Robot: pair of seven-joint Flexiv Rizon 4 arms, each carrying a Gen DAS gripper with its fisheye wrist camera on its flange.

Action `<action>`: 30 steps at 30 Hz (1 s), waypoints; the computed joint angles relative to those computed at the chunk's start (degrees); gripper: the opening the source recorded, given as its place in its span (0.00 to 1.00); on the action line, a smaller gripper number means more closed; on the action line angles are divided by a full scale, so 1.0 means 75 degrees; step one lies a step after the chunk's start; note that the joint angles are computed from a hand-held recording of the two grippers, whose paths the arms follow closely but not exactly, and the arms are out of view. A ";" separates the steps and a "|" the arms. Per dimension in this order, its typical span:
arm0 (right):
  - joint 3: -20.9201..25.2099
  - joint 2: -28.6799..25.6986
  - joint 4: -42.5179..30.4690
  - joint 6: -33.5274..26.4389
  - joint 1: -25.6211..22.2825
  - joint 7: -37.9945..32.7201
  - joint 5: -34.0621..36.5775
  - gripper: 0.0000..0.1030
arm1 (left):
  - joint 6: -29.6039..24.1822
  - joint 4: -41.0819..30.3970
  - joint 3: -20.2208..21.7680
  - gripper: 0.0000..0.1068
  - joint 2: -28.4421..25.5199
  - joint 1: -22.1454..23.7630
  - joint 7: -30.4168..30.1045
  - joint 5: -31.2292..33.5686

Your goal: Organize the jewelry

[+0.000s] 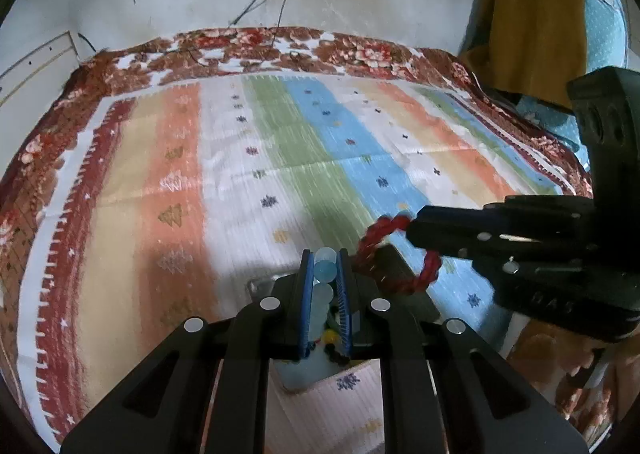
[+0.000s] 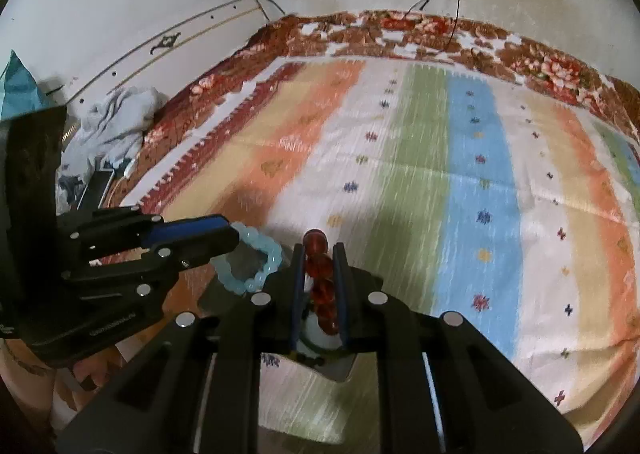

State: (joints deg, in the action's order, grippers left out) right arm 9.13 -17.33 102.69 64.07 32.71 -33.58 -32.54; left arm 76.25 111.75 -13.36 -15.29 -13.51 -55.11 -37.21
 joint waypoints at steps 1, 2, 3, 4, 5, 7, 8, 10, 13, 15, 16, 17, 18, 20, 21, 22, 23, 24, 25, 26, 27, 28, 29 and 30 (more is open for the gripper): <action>-0.0003 -0.0003 0.0002 -0.0040 0.0016 0.0007 -0.0016 0.28 | -0.0024 0.0011 0.0045 0.11 -0.0007 -0.0020 -0.0071 0.0066; -0.0056 0.0035 0.0066 -0.0082 0.0067 0.0121 -0.0150 0.36 | 0.0047 0.0049 0.0062 0.11 -0.0011 -0.0026 -0.0113 0.0080; -0.0100 0.0066 0.0124 -0.0060 0.0091 0.0225 -0.0282 0.50 | 0.0148 0.0090 0.0107 0.12 -0.0020 -0.0044 -0.0204 0.0141; -0.0154 0.0110 0.0199 -0.0039 0.0121 0.0382 -0.0452 0.57 | 0.0169 0.0104 0.0192 0.15 -0.0028 -0.0063 -0.0339 0.0284; -0.0180 0.0153 0.0263 -0.0044 0.0130 0.0506 -0.0582 0.57 | 0.0214 0.0141 0.0207 0.22 -0.0022 -0.0042 -0.0390 0.0339; -0.0179 0.0222 0.0377 -0.0089 0.0122 0.0693 -0.0778 0.60 | 0.0260 0.0219 0.0278 0.30 -0.0007 -0.0007 -0.0540 0.0482; -0.0152 0.0243 0.0417 -0.0110 0.0104 0.0725 -0.0824 0.62 | 0.0283 0.0238 0.0316 0.37 -0.0003 -0.0007 -0.0657 0.0572; -0.0157 0.0318 0.0565 -0.0095 0.0108 0.0891 -0.1084 0.67 | 0.0420 0.0424 0.0176 0.54 0.0082 0.0119 -0.0551 0.0432; -0.0233 0.0487 0.0832 0.0008 0.0121 0.1317 -0.1797 0.79 | 0.0713 0.0679 0.0023 0.69 0.0211 0.0179 -0.0321 0.0300; -0.0276 0.0637 0.1088 0.0232 0.0067 0.1745 -0.2334 0.81 | 0.1049 0.0893 -0.0248 0.76 0.0303 0.0279 0.0074 -0.0044; -0.0241 0.0679 0.1167 0.0307 0.0005 0.1862 -0.2421 0.82 | 0.1232 0.0992 -0.0395 0.78 0.0344 0.0324 0.0299 -0.0251; -0.0202 0.0710 0.1231 0.0367 -0.0055 0.1946 -0.2462 0.82 | 0.1462 0.1112 -0.0589 0.80 0.0394 0.0389 0.0579 -0.0530; -0.0173 0.0746 0.1297 0.0416 -0.0103 0.2035 -0.2515 0.84 | 0.1592 0.1165 -0.0705 0.83 0.0415 0.0416 0.0754 -0.0717; -0.0144 0.0807 0.1385 0.0463 -0.0165 0.2188 -0.2705 0.85 | 0.1923 0.1330 -0.1121 0.87 0.0484 0.0571 0.1315 -0.1351; -0.0132 0.0827 0.1416 0.0495 -0.0192 0.2264 -0.2795 0.87 | 0.1996 0.1363 -0.1216 0.90 0.0498 0.0591 0.1489 -0.1555; -0.0129 0.0858 0.1466 0.0546 -0.0211 0.2391 -0.2927 0.89 | 0.2057 0.1388 -0.1189 0.91 0.0505 0.0535 0.1531 -0.1614; -0.0109 0.0866 0.1485 0.0560 -0.0233 0.2451 -0.2988 0.89 | 0.2099 0.1401 -0.1067 0.91 0.0497 0.0434 0.1451 -0.1533; -0.0088 0.0887 0.1531 0.0615 -0.0261 0.2498 -0.3042 0.90 | 0.2108 0.1411 -0.0900 0.91 0.0482 0.0319 0.1295 -0.1347; -0.0066 0.0908 0.1578 0.0692 -0.0291 0.2532 -0.3084 0.91 | 0.2118 0.1442 -0.0848 0.91 0.0480 0.0287 0.1223 -0.1243; -0.0064 0.0933 0.1638 0.0811 -0.0319 0.2616 -0.3171 0.92 | 0.2118 0.1452 -0.0718 0.91 0.0473 0.0210 0.1063 -0.1038; -0.0068 0.0958 0.1682 0.0881 -0.0337 0.2715 -0.3267 0.95 | 0.2154 0.1477 -0.0561 0.91 0.0468 0.0118 0.0861 -0.0783; -0.0089 0.0994 0.1740 0.0981 -0.0360 0.2870 -0.3414 0.95 | 0.2189 0.1510 -0.0494 0.91 0.0478 0.0096 0.0709 -0.0589; -0.0121 0.1049 0.1812 0.1095 -0.0390 0.3098 -0.3613 0.95 | 0.2222 0.1556 -0.0556 0.91 0.0503 0.0167 0.0652 -0.0506; -0.0127 0.1084 0.1853 0.1157 -0.0423 0.3274 -0.3744 0.95 | 0.2240 0.1610 -0.0641 0.91 0.0538 0.0245 0.0605 -0.0465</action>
State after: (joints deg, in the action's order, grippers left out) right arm 8.18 -9.19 116.59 72.74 29.54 -9.02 -60.62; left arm 93.05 123.83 -18.17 -11.26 -11.67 -50.57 -40.70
